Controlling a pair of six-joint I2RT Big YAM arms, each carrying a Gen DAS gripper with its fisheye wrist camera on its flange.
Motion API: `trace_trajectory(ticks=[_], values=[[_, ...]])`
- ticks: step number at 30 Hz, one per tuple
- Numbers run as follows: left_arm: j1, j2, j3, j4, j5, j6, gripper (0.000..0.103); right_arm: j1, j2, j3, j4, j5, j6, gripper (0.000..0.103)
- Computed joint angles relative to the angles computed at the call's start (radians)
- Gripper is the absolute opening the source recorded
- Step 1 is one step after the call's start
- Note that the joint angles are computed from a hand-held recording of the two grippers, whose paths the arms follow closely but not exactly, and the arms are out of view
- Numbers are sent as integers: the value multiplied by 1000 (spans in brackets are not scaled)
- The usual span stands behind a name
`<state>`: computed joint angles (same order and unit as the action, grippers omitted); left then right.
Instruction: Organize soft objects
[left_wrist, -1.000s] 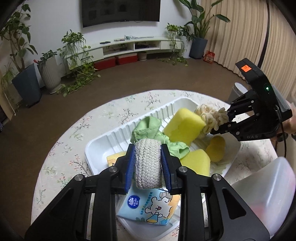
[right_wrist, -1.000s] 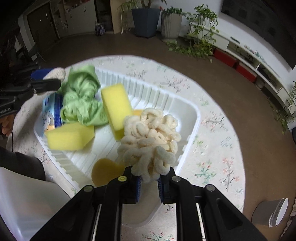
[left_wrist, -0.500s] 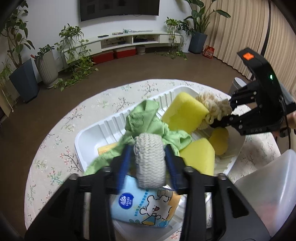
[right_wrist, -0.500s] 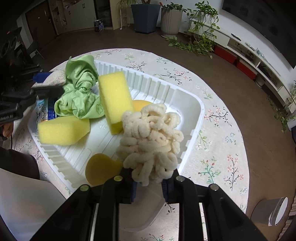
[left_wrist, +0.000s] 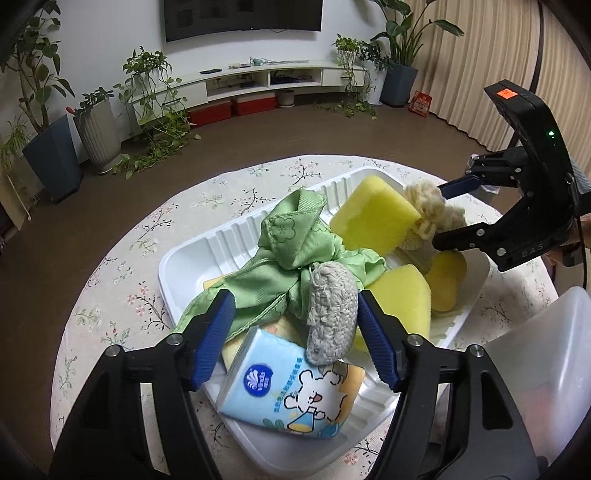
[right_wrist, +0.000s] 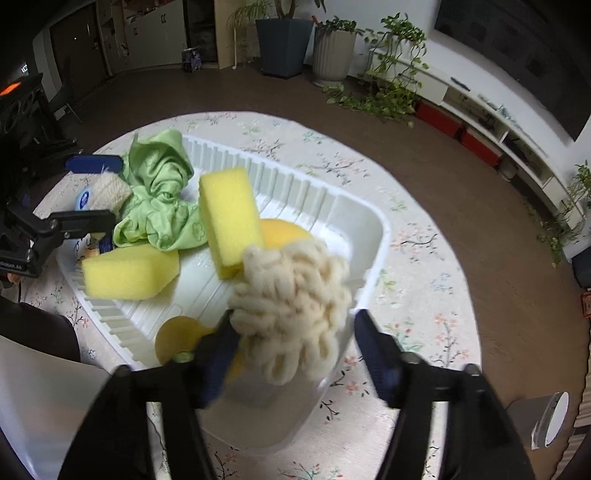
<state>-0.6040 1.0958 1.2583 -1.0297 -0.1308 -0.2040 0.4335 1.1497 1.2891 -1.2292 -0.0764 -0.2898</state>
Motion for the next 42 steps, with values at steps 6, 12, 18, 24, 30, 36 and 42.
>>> trace_trajectory(ticks=[6, 12, 18, 24, 30, 36, 42], values=[[-17, -27, 11, -10, -32, -21, 71, 7, -26, -4, -19, 21, -13, 71], [-30, -42, 35, -30, -67, -28, 78, -6, -55, 3, -21, 20, -1, 71], [-38, -79, 40, -57, -125, -71, 87, -27, -75, 30, -29, 12, 18, 72], [-61, -154, 36, -104, -206, -146, 88, -74, -121, 52, -46, -14, 34, 72], [-144, -222, 41, -193, -326, -259, 89, -136, -194, 54, -76, -53, 53, 75], [-312, -276, 44, -326, -496, -453, 89, -223, -316, 20, -128, -122, 54, 78], [-619, -287, 45, -566, -692, -854, 97, -302, -467, -46, -201, -207, 60, 86]])
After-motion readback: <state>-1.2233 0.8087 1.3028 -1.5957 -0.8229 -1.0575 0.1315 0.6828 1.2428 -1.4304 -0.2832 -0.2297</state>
